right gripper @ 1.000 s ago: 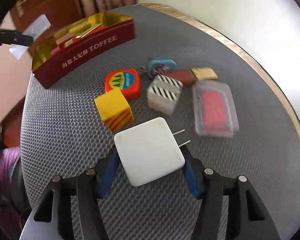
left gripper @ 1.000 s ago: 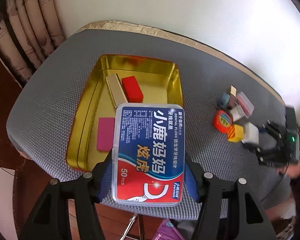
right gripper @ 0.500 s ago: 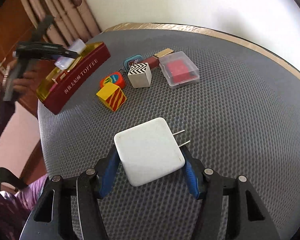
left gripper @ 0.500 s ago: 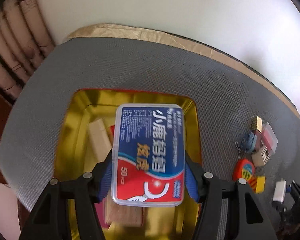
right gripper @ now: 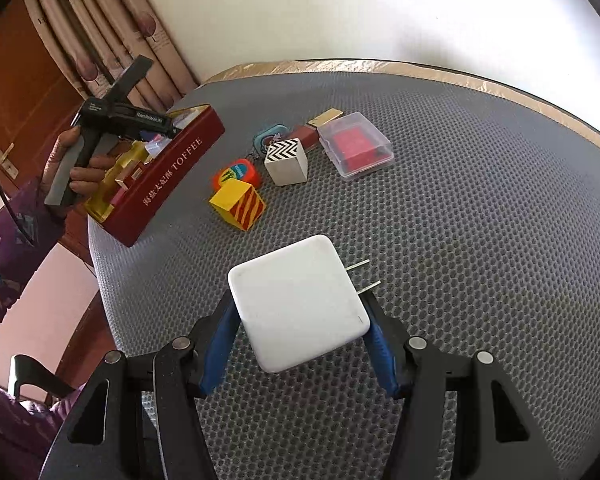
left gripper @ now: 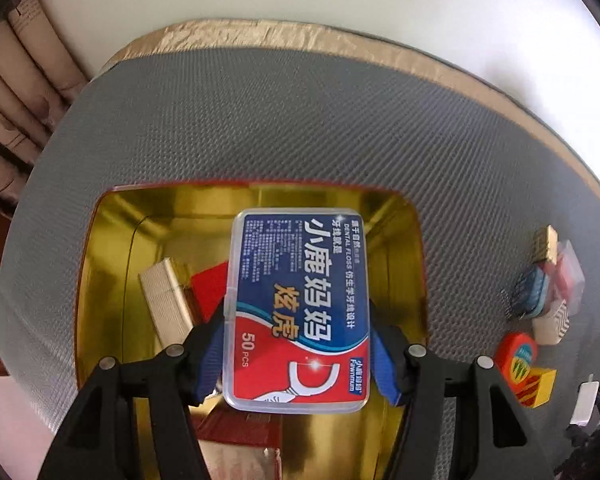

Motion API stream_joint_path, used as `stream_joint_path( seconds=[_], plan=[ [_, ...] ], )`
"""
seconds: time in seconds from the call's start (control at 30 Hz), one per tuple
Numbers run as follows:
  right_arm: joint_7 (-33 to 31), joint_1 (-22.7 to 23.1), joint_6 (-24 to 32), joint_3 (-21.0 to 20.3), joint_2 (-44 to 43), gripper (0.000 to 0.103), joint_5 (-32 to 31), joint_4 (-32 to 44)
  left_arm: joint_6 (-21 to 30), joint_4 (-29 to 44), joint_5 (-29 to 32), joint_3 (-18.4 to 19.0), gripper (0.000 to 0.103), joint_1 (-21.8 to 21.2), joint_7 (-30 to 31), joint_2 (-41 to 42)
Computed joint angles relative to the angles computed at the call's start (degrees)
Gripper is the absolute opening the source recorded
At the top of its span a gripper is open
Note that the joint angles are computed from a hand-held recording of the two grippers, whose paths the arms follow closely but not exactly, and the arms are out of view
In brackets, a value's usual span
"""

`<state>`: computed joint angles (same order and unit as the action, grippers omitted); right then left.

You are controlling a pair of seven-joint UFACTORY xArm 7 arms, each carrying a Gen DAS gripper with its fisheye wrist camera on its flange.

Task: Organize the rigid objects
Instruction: 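Lower the floss box into the red tin and open the left gripper, then carry the white charger with the right gripper and release it into the red tin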

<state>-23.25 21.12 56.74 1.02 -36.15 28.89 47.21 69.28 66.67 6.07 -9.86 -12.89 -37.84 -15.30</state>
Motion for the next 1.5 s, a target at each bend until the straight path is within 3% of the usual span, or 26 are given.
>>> stream_joint_path(
  seconds=[0.1, 0.2, 0.3, 0.43, 0.57, 0.77, 0.87, 0.93, 1.0, 1.23, 1.33, 1.5],
  plan=[
    [0.85, 0.31, -0.34, 0.64, -0.12, 0.056, 0.29, 0.19, -2.04, -0.92, -0.57, 0.48, 0.063, -0.08, 1.37, -1.1],
    [1.57, 0.54, -0.44, 0.84, -0.64, 0.056, 0.29, 0.29, -5.56, -2.46, -5.33, 2.17, 0.063, -0.13, 3.72, -2.2],
    [2.23, 0.9, -0.46, 1.03, -1.25, 0.056, 0.26, 0.73, -6.1, -2.37, -4.21, 1.56, 0.063, 0.95, 2.26, -2.67],
    [3.11, 1.21, -0.12, 1.03, -1.76, 0.056, -0.07, 1.48, -5.06, -1.98, -6.44, 2.26, 0.064, 0.81, 5.06, -2.59],
    [4.13, 1.34, 0.04, 1.21, -2.23, 0.056, -0.24, 1.92, -2.0, -0.11, -0.68, -0.08, 0.064, 0.7, 5.4, -1.91],
    [4.83, 2.2, 0.36, 1.85, -1.5, 0.056, -0.67, 4.41, -3.85, -3.95, 0.33, -1.34, 0.064, 1.62, -1.36, -11.05],
    [4.94, 3.24, 0.07, 2.44, 0.37, 0.056, 0.0, 6.89, -5.1, -10.13, -1.48, -1.28, 0.064, 3.28, -8.12, -20.65],
    [4.71, 4.18, -0.59, 3.25, 1.82, 0.056, 0.53, 8.61, -2.28, -13.74, -2.14, -2.79, 0.064, 4.5, -12.94, -27.53],
    [4.44, 5.54, -1.53, 4.41, 4.32, 0.056, 1.34, 11.08, 3.95, -15.63, -1.59, -6.1, 0.064, 5.78, -18.01, -33.33],
    [5.7, 10.09, -5.83, 10.44, 19.73, 0.056, 3.38, 24.14, 21.13, -23.21, -5.76, -13.54, 0.064, 3.76, -30.48, -51.1],
    [8.04, 11.35, -5.73, 13.39, 28.34, 0.056, 1.17, 32.82, 26.82, -20.74, -3.9, -17.86, 0.064, 4.4, -32.15, -51.21],
    [16.29, 15.77, -4.24, 17.58, 45.97, 0.056, -11.9, 51.57, 29.43, -16.76, 2.41, -22.07, 0.064, 6.14, -31.49, -49.62]
  ],
)
